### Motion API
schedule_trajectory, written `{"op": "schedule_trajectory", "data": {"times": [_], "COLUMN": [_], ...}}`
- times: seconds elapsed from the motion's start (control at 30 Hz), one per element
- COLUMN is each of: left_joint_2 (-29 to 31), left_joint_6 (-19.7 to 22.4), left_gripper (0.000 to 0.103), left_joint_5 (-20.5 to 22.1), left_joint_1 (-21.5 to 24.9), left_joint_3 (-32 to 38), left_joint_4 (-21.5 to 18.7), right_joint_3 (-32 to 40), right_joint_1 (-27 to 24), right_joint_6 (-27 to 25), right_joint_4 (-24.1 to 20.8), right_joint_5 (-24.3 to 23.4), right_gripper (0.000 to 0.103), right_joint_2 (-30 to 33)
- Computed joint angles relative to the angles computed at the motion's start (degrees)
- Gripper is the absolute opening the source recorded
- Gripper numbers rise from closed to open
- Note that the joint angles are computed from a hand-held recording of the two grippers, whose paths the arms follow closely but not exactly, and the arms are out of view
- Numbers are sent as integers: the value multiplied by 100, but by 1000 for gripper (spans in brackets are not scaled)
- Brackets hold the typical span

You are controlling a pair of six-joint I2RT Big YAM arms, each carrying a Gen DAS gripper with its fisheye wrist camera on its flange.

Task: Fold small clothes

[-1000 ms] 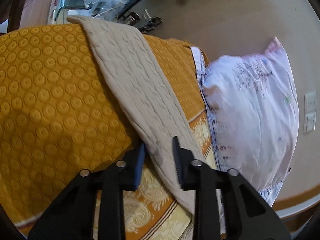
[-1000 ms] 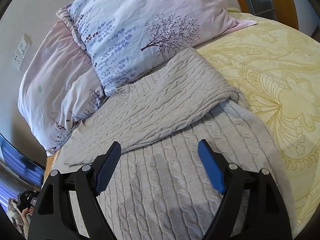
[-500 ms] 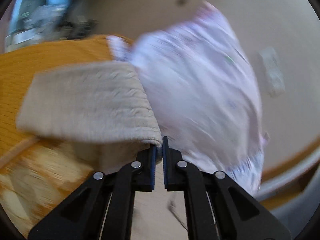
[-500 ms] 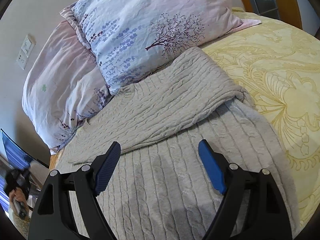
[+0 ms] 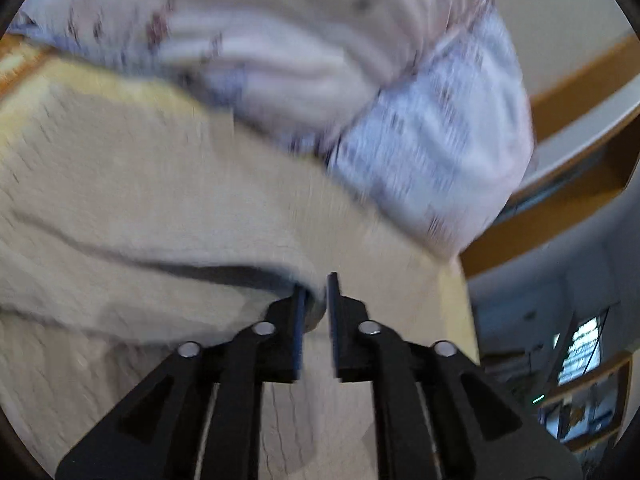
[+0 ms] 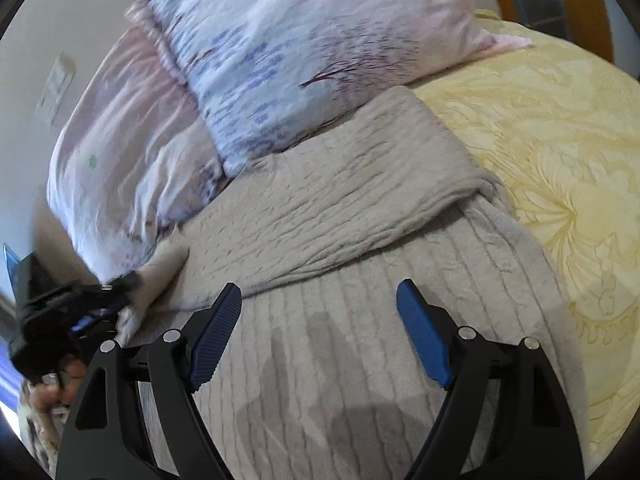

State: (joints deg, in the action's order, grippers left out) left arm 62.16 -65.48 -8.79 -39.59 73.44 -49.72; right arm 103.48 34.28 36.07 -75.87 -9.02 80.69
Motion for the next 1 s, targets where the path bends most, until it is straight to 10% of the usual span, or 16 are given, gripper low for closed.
{"op": "schedule_trajectory", "data": {"times": [0.2,0.5,0.7,1.0], "left_joint_2": [-857,-1788,-1895,-1946], "left_joint_6": [-60,-542,-548,-521], "left_gripper": [36,25,16,14], "left_joint_5": [-321,-542,-361,-350], "left_joint_1": [-105,560,654,659], "left_joint_3": [-540,-1112,-1283,-1367], "left_joint_4": [-50,-952,-1072,-1008], "right_joint_3": [1479,3508,4394,3706], "right_joint_1": [357,1334,2039,1981], "right_joint_6": [-1600,-3582,-4541,-3889], "right_joint_4": [-547,-1073,-1568,-996], "right_joint_5": [-230,-777,-8,329], "right_gripper": [81,51,48,5], "right_joint_2": [751,2395,3231,2959]}}
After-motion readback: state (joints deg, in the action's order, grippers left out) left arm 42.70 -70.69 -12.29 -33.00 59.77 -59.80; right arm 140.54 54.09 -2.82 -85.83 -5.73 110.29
